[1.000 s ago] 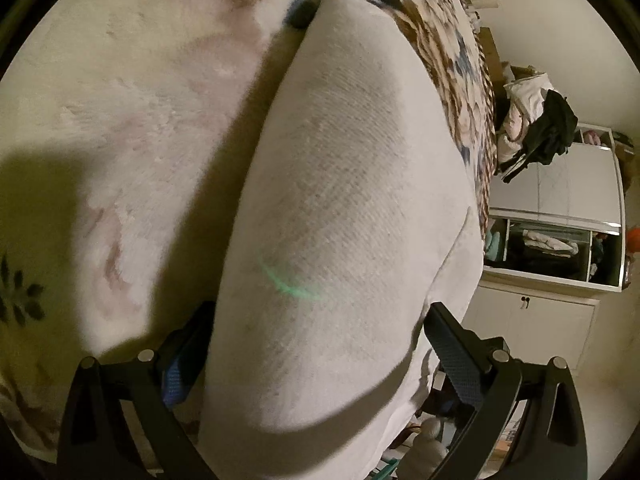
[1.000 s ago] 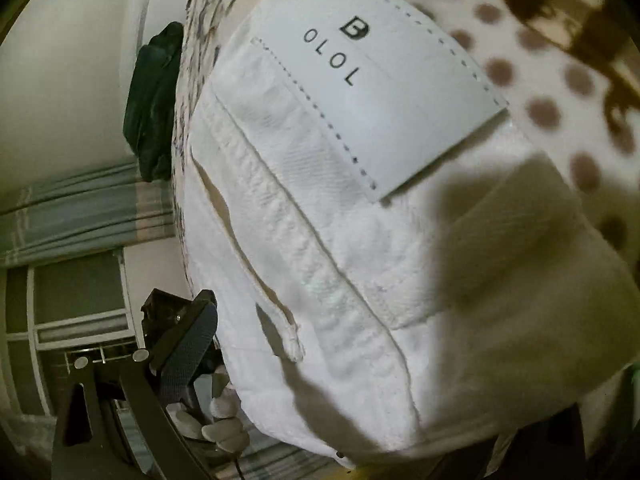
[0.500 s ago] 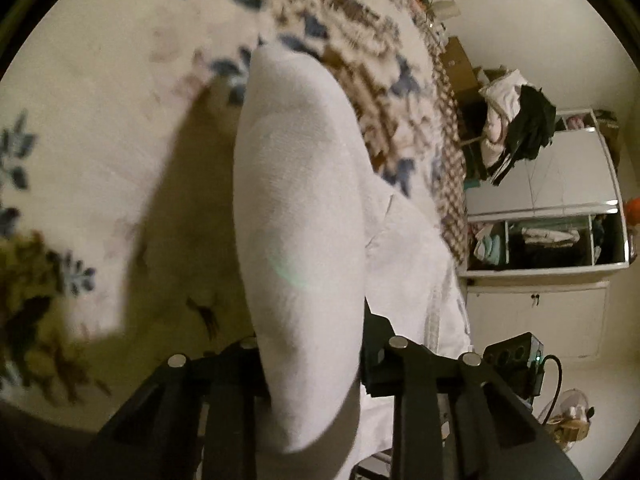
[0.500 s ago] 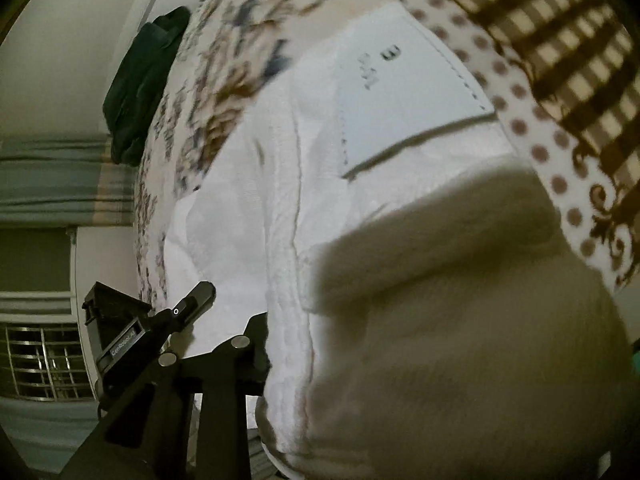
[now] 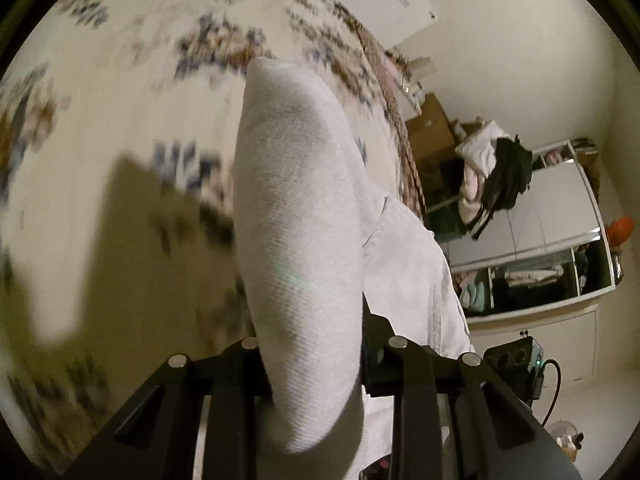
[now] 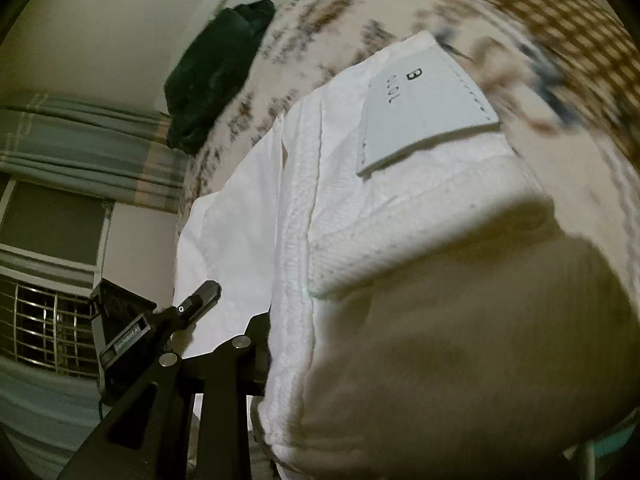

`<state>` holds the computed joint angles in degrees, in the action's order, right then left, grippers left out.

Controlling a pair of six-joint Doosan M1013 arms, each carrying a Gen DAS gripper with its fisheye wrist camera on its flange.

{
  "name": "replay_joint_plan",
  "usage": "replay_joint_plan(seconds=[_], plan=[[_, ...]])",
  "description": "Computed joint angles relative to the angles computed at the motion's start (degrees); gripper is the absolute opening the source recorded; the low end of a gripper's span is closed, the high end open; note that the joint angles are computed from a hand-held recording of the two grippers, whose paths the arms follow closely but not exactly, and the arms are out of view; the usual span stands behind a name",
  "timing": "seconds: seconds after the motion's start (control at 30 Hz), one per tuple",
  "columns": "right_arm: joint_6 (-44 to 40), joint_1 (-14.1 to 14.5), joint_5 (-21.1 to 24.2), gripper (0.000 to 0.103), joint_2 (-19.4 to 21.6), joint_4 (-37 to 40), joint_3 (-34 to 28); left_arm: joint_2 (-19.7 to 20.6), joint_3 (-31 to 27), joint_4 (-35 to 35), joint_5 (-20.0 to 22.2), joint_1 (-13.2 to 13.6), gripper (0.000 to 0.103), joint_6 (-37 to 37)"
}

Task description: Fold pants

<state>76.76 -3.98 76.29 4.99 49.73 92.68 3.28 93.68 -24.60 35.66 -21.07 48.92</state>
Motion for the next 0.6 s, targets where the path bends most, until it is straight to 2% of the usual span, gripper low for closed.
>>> replay_joint_plan(seconds=[0.13,0.27,0.43,0.6], plan=[[3.49,5.61,-6.03,0.032,5.94,0.60,-6.75,5.39,-5.13,-5.86,2.61,6.92,0.023,11.17],[6.84,10.58,-10.80,0.032,14.14,0.54,-15.55,11.14,-10.75,-10.11,5.80,12.61,0.023,19.48],[11.23,14.67,-13.53,0.032,24.05,-0.61,-26.88,16.98,-15.73,-12.52,7.99,16.79,0.023,25.27],[14.05,16.46,-12.75,0.032,31.38,-2.62,-34.55,21.51,-17.98,-14.81,10.18,19.31,0.023,28.07]])
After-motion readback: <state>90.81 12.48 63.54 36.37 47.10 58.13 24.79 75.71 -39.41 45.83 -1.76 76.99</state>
